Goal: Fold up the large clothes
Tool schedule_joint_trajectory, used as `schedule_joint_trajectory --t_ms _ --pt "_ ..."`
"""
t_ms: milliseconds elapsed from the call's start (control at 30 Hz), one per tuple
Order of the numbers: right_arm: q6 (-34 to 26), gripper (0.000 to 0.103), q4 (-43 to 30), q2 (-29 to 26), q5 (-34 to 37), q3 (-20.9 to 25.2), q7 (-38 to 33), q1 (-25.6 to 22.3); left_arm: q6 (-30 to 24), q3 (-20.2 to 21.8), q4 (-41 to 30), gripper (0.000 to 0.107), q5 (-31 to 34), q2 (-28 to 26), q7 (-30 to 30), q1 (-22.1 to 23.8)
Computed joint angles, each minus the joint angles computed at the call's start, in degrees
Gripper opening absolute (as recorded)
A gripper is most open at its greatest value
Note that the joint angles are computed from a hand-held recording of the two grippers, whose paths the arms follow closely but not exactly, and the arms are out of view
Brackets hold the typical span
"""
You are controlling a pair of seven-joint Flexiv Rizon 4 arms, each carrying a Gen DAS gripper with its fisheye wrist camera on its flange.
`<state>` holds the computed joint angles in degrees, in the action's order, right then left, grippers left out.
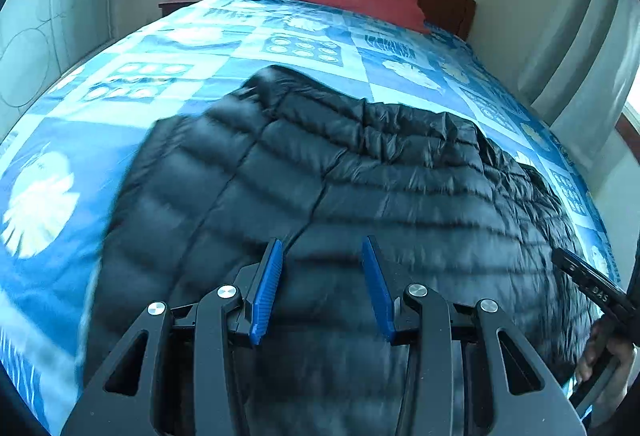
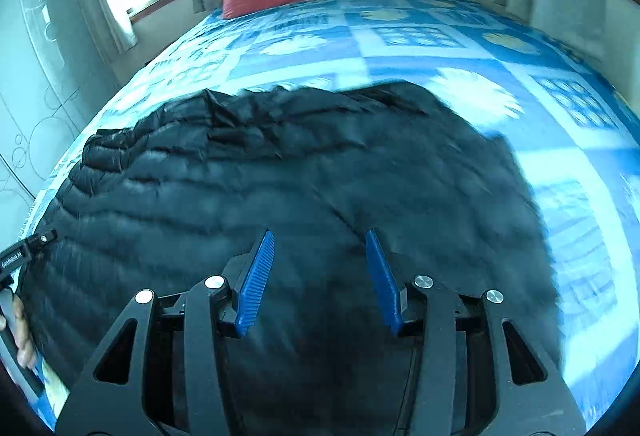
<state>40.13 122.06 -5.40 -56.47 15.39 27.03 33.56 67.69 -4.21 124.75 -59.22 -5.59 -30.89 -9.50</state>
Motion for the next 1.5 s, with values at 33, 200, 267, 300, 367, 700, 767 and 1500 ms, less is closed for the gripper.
schedule_joint_trajectory --t_ms 33,200,267,300,367,700,767,1500 --pt "-1.81 0.053 0.95 1.13 1.12 0.86 0.87 0.54 0.25 0.2 1.01 0.042 -0.92 0.92 1.14 0.02" --pt "-7.54 0.055 6.35 7.5 5.36 5.77 8.09 2.8 -0.49 3.12 6.6 0.042 -1.53 6.4 2.95 0.07" --pt "-9.05 0.056 7.67 9.26 5.85 7.26 10.69 3.52 -0.48 4.43 8.97 0.042 -2.88 8.72 3.27 0.09" --pt "-10.9 0.058 7.98 10.1 6.76 8.31 12.47 4.13 0.69 4.89 10.2 0.042 -3.19 9.77 3.02 -0.02" --pt "-11.84 0.062 9.29 11.62 7.49 9.62 16.81 4.79 0.85 5.92 11.68 0.048 -4.04 11.3 3.16 -0.05" --pt "-4.53 0.065 14.45 13.24 4.19 9.72 30.39 3.88 -3.97 9.19 15.65 0.07 -7.32 14.32 -4.43 1.06" --pt "-1.91 0.067 15.55 13.25 2.61 9.14 33.11 3.17 -5.75 8.77 14.81 0.07 -8.91 12.63 -4.69 1.65" --pt "2.42 0.018 17.41 12.8 -14.19 7.82 50.46 0.96 -11.78 6.49 13.66 0.027 -25.14 11.35 -3.29 3.02"
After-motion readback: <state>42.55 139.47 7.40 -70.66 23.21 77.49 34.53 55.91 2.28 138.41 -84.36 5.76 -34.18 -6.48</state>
